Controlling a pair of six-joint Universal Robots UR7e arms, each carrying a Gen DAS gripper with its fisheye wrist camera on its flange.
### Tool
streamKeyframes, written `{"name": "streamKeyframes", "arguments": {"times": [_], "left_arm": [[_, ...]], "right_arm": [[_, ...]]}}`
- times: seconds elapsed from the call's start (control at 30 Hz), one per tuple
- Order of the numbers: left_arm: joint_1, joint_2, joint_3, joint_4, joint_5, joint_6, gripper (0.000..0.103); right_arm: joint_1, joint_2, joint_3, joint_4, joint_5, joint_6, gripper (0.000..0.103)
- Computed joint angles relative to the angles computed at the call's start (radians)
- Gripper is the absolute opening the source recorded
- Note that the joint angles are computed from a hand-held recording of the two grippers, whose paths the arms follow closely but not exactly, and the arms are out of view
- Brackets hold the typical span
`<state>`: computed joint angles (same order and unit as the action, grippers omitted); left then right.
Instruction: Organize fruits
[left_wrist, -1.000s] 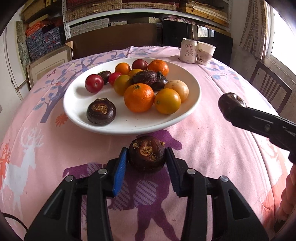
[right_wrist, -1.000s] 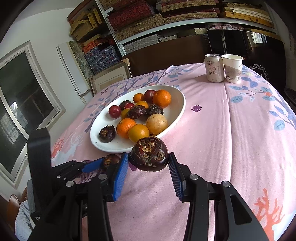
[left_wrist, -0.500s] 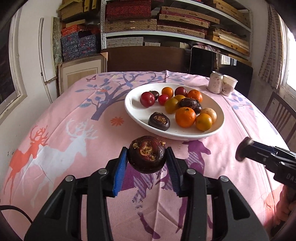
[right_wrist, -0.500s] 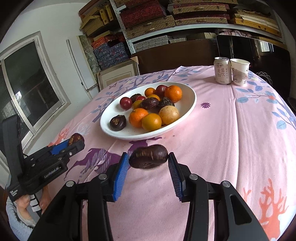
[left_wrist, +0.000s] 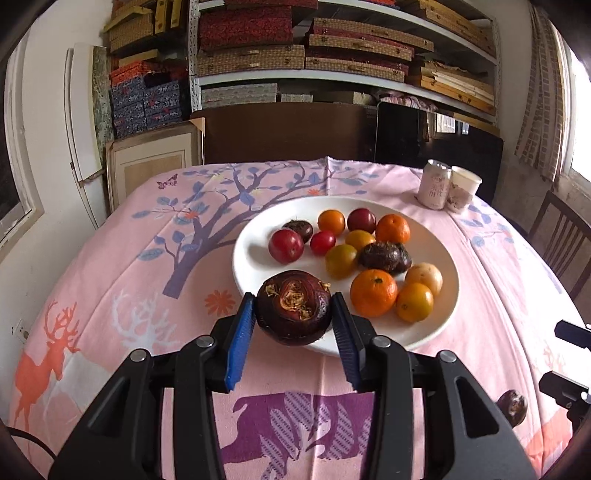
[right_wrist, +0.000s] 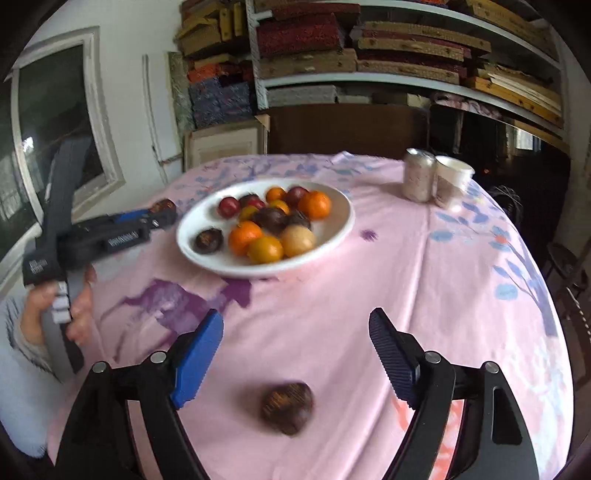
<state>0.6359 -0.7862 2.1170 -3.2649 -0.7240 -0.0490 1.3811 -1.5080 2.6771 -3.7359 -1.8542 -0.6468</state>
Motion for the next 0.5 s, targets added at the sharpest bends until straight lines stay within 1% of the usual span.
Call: {"name": "streamKeyframes", "arguments": {"times": [0.03,0.07,0.13,0.17,0.2,0.27,0.3,0.33,0.37,0.4,0.47,0.5], "left_arm": [[0.003,0.002,0.0,0.01,-0.008,-0.003,0.041],[0.004,0.001,0.0,0.009,-0.019,-0.004,0.041],[-0.005,0.003,0.009,-0.017,-0.015,0.011,0.041],[-0.012,0.006,0.016,-0.038,-0.005,0.022,0.041],[-0.017,0.007,0.021,-0.05,0.004,0.029,0.041],[-0.019,0.004,0.027,-0.046,0.005,0.023,0.041],[-0.017,0.002,0.029,-0.038,0.001,0.017,0.041],[-0.016,0.003,0.028,-0.03,0.001,0.013,0.041],[-0.015,0.005,0.026,-0.023,0.003,0.012,0.041],[-0.014,0.007,0.023,-0.017,0.002,0.013,0.041],[-0.015,0.011,0.021,-0.014,0.001,0.019,0.041],[-0.017,0.013,0.018,-0.015,0.004,0.024,0.041]], "right_arm": [[-0.04,-0.025,0.015,0.043,0.028,0.006,0.082],[-0.064,-0.032,0.024,0.072,0.041,0.003,0.082],[-0.055,-0.022,0.023,0.097,0.026,-0.008,0.081],[-0.045,-0.013,0.024,0.082,0.03,-0.018,0.081],[-0.029,0.004,0.022,0.069,0.016,-0.028,0.08],[0.01,0.056,0.001,0.09,-0.068,-0.032,0.074],[0.017,0.066,-0.008,0.123,-0.09,-0.026,0.066],[0.031,0.077,-0.012,0.115,-0.112,-0.023,0.057],[0.03,0.072,-0.01,0.118,-0.101,-0.027,0.048],[0.035,0.084,-0.01,0.103,-0.109,-0.035,0.041],[0.047,0.1,-0.009,0.073,-0.12,-0.052,0.041],[0.049,0.092,-0.005,0.065,-0.099,-0.064,0.041]]}}
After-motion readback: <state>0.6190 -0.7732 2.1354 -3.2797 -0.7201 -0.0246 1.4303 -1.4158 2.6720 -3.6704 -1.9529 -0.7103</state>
